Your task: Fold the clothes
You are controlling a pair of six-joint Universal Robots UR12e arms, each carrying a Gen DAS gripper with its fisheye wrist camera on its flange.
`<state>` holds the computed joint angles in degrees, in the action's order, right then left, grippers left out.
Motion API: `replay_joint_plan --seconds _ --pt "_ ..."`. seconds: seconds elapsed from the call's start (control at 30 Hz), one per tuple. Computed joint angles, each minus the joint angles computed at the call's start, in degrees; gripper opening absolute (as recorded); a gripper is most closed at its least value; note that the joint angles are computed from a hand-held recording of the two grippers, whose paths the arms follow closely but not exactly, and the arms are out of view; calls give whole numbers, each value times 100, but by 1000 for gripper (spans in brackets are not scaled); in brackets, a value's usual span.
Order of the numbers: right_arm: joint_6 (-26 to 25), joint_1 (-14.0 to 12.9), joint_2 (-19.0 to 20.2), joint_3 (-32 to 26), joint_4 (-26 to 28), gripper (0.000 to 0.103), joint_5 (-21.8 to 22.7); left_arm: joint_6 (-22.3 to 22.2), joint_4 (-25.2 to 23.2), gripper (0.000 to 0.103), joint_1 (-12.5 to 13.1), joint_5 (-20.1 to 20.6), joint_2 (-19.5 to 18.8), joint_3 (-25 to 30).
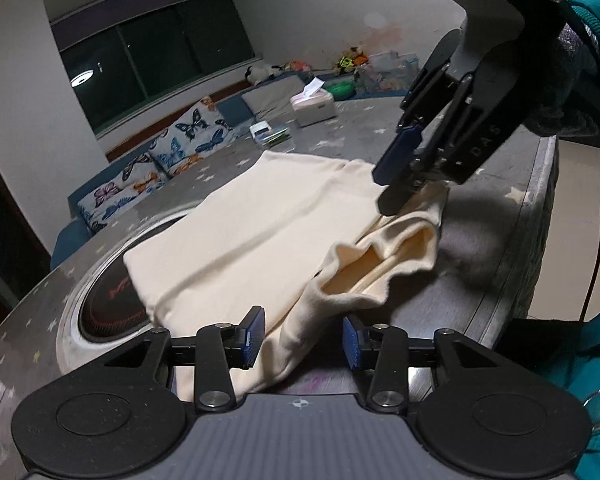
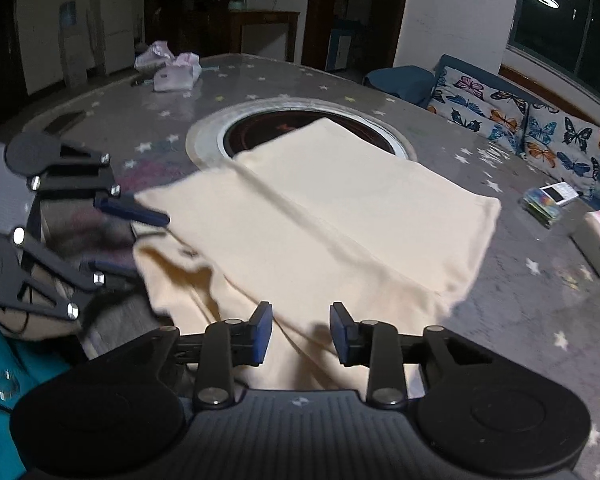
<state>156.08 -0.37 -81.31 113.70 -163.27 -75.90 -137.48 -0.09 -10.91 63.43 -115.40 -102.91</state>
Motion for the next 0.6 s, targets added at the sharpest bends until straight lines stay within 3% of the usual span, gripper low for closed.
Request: replay_joint_plan --seconds 0.07,0.17,0.37,0.53,0.6 --pt "-192 -16 -83 54 87 33 -86 -113 -39 23 6 -72 -4 32" --pt "-440 -44 -205 130 223 40 -154 -417 -210 13 35 -179 -22 149" --pt "-1027 15 -299 315 81 54 -203 -1001 -403 10 29 -186 -146 505" --pt "-1009 75 -69 329 -559 51 -190 -1165 -476 10 1 -174 -249 737" --pt "-926 82 42 265 -670 45 -182 -1207 -523 10 -7 -160 -284 800"
